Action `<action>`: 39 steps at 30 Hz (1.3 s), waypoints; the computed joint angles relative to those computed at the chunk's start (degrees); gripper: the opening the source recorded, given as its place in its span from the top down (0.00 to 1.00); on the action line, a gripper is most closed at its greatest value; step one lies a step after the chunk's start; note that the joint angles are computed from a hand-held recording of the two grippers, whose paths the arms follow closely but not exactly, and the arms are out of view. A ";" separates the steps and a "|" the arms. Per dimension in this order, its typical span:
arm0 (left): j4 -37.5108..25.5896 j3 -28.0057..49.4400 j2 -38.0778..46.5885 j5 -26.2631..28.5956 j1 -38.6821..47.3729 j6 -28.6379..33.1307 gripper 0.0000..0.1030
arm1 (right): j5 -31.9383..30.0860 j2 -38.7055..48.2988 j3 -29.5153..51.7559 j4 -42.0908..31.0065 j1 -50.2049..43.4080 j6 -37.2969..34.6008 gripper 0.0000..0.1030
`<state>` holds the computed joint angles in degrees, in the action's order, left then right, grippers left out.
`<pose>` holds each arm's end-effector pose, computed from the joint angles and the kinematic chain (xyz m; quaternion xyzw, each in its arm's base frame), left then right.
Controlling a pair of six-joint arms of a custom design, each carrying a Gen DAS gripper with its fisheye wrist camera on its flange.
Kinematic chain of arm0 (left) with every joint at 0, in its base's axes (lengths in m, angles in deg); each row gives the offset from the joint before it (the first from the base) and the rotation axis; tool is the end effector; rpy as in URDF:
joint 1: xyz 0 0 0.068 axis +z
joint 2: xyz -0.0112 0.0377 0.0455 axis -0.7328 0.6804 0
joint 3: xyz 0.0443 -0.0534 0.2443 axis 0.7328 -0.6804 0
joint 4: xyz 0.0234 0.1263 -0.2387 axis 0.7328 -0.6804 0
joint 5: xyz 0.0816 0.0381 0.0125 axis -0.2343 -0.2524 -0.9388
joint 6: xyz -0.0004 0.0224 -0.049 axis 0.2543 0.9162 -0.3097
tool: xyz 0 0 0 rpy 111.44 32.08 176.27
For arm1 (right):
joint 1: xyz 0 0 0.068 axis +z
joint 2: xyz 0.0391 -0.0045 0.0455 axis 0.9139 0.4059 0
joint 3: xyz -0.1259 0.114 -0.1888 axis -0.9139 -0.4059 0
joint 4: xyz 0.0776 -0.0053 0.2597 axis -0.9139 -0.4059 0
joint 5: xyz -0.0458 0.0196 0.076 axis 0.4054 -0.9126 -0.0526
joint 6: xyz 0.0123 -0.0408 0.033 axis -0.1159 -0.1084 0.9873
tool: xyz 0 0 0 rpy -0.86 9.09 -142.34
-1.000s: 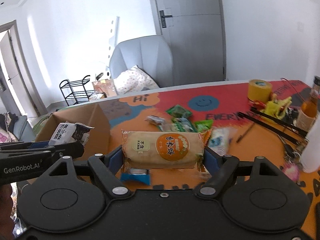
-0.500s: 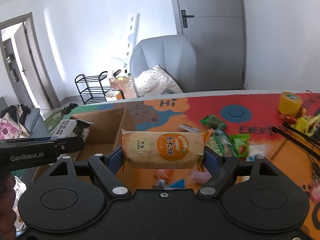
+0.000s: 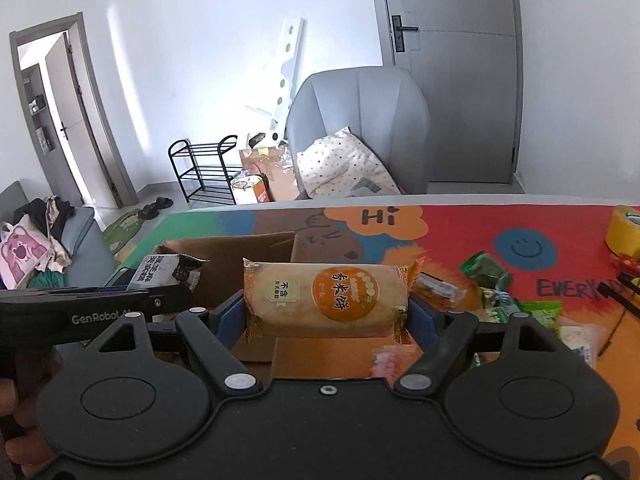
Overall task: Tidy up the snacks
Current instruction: 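Carry the white cake into the box with the left tool while the right tool carries the bread roll, then open the left tool in the box while the right tool drops the bread roll in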
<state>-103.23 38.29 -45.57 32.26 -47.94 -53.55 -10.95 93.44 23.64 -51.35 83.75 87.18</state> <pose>0.1725 -0.0064 0.2908 -0.0221 0.9031 -0.0775 0.4217 0.1784 0.0584 0.2739 -0.0597 0.8815 0.1341 0.4488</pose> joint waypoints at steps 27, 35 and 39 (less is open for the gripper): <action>-10.22 -1.99 -6.55 15.80 13.84 5.02 0.54 | 3.33 10.56 7.11 5.13 12.12 6.40 0.16; -10.63 -2.59 -7.36 14.75 14.50 7.58 0.54 | 4.99 6.60 6.17 1.02 10.98 7.39 0.11; -9.94 -2.61 -6.87 12.33 14.44 8.56 0.54 | 4.94 2.49 4.51 -2.21 9.71 7.48 0.09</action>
